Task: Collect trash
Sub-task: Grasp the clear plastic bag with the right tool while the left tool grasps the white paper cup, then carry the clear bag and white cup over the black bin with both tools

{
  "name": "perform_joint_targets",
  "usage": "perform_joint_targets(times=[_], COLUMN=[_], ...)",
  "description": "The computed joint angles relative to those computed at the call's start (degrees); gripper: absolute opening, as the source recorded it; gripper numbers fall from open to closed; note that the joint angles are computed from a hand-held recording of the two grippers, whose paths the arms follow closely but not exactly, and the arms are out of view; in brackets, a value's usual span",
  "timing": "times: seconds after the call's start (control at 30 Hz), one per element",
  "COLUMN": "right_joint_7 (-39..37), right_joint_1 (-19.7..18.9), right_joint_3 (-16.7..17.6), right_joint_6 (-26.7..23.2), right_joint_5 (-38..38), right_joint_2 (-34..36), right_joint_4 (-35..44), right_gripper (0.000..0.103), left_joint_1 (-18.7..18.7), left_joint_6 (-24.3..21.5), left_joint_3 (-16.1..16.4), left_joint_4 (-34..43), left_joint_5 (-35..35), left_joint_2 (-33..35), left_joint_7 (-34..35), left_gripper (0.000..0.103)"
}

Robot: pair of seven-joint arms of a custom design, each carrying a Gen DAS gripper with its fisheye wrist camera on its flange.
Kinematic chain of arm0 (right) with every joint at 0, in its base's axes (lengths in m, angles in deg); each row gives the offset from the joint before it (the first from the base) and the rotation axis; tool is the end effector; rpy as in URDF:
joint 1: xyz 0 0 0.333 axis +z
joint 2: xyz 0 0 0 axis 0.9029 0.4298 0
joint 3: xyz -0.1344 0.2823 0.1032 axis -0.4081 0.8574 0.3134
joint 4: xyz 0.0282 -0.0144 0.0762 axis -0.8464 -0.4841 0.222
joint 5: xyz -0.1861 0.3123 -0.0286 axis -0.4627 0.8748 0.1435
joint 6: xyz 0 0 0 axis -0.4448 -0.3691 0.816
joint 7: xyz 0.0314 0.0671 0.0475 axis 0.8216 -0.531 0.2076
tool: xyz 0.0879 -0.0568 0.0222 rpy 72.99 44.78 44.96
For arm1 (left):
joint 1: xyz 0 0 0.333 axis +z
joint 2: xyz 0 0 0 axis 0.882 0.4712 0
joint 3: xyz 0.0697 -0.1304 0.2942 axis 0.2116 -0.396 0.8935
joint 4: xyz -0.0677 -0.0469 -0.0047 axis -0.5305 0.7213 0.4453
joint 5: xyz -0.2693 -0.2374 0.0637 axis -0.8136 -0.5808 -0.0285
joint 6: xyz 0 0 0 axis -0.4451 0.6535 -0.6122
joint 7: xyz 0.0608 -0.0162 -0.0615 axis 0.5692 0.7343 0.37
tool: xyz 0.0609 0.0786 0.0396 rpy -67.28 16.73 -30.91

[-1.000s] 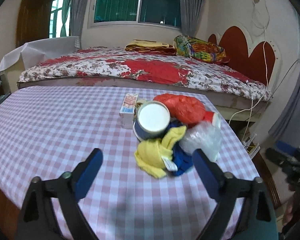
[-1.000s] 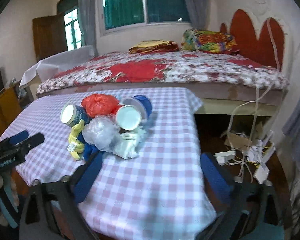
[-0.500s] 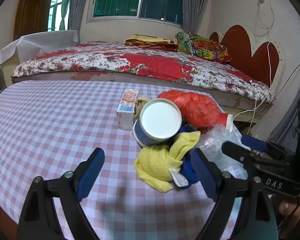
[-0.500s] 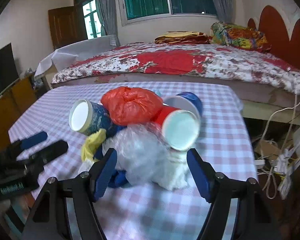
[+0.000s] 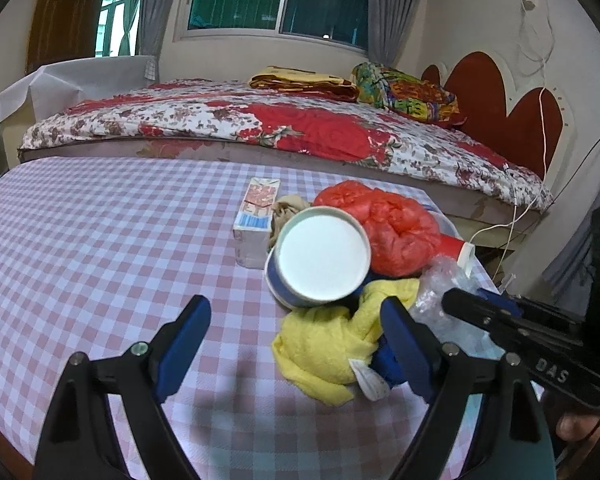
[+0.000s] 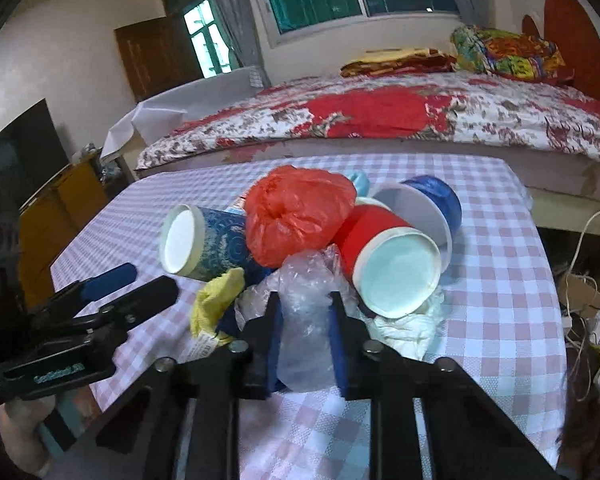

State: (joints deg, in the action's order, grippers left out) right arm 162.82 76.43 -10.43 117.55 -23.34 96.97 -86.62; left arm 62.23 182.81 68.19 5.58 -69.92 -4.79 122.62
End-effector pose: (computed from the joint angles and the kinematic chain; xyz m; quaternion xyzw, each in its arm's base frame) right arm 0.6983 0.1663 0.6058 -0.6726 0.5873 -0.1719 0.4160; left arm 0.6877 -0.1295 0.6097 -0.5842 0.6742 -0.3942 0.2209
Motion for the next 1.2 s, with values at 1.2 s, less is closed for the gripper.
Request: perform_joint_targets(times=[1.2], right_joint_7=[2.8], right_joint_1=[1.3], right_joint_3=[-2.4], right_joint_6=[11.1], right_joint_5=[-4.8], right_joint_2=[-12.5], right_joint_4=[-14.8], right_gripper=[0.016], left_joint_1=[-0.7], left_joint_6=[6.4], left_joint_3=[0.0], left_joint_4=[-7.5], left_joint_5=[4.0], left_joint_2=[-7.1], left_joint_7=[-0.1], left_gripper=[0.056])
